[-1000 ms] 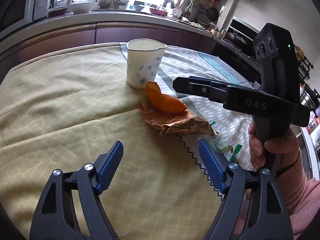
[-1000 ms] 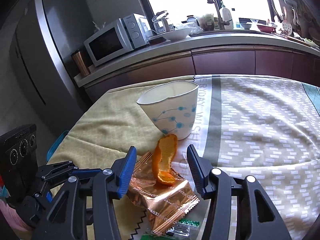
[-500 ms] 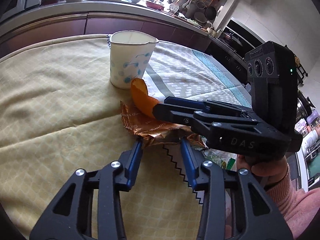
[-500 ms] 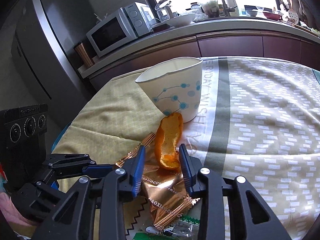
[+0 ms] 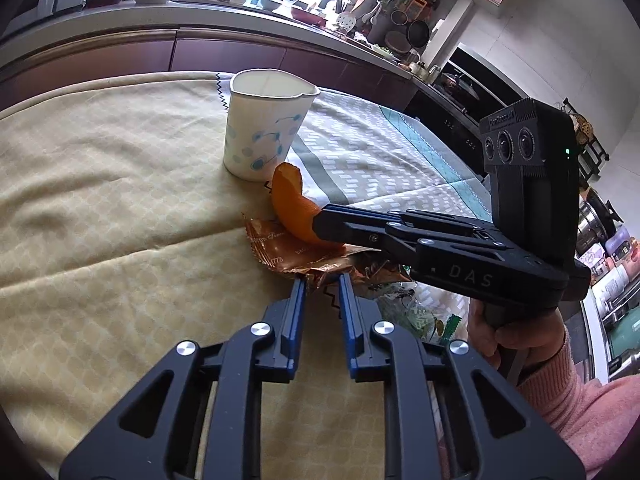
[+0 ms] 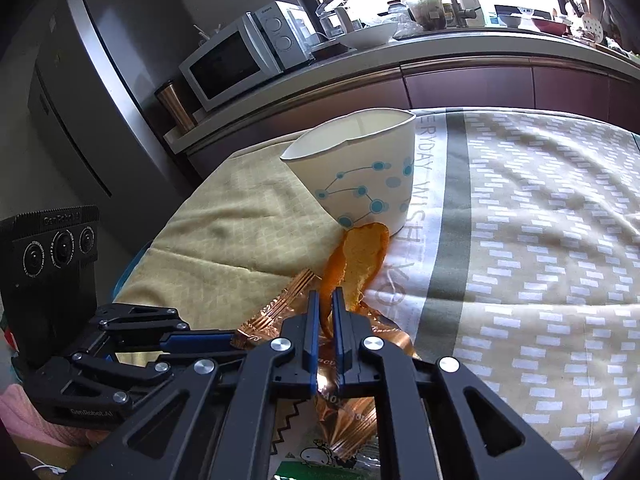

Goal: Collect trash
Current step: 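Grasp the copper wrapper with the left gripper while the right gripper grasps the orange peel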

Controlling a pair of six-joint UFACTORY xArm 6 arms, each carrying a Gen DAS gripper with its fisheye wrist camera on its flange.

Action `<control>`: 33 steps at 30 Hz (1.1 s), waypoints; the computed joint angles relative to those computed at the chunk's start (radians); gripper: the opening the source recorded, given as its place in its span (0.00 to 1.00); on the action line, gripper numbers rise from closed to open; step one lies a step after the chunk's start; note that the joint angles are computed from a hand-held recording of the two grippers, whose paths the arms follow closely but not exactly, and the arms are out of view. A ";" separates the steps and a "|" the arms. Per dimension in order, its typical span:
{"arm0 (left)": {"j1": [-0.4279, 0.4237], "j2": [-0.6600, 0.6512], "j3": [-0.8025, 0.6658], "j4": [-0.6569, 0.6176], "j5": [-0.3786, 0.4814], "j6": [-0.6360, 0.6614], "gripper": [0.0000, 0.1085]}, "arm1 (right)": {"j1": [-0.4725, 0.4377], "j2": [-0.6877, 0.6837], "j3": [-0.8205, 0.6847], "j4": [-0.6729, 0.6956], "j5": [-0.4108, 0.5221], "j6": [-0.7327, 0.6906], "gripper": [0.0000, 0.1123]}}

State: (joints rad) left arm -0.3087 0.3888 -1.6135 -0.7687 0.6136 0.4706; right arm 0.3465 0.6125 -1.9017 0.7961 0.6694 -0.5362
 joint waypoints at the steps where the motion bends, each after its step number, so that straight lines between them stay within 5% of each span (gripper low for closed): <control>1: 0.004 0.002 -0.002 -0.013 0.006 0.002 0.26 | -0.002 0.002 -0.002 -0.008 -0.003 0.004 0.08; 5: 0.016 0.019 -0.028 -0.050 0.048 0.009 0.41 | -0.001 -0.002 0.008 -0.019 -0.008 0.011 0.08; 8: 0.018 0.044 -0.058 -0.049 0.075 -0.009 0.41 | 0.004 -0.006 0.018 -0.024 -0.018 0.001 0.05; 12: 0.034 0.080 -0.098 -0.119 0.133 -0.005 0.25 | 0.007 -0.008 0.025 -0.003 -0.023 -0.014 0.03; 16: 0.027 0.054 -0.067 -0.135 0.096 0.021 0.18 | 0.003 -0.015 0.033 0.053 -0.020 -0.041 0.02; 17: 0.027 0.045 -0.060 -0.141 0.097 0.033 0.06 | 0.003 -0.017 0.035 0.057 -0.026 -0.044 0.02; 33: 0.077 -0.173 0.190 -0.189 -0.004 0.147 0.01 | 0.036 -0.020 0.008 0.185 0.036 -0.113 0.02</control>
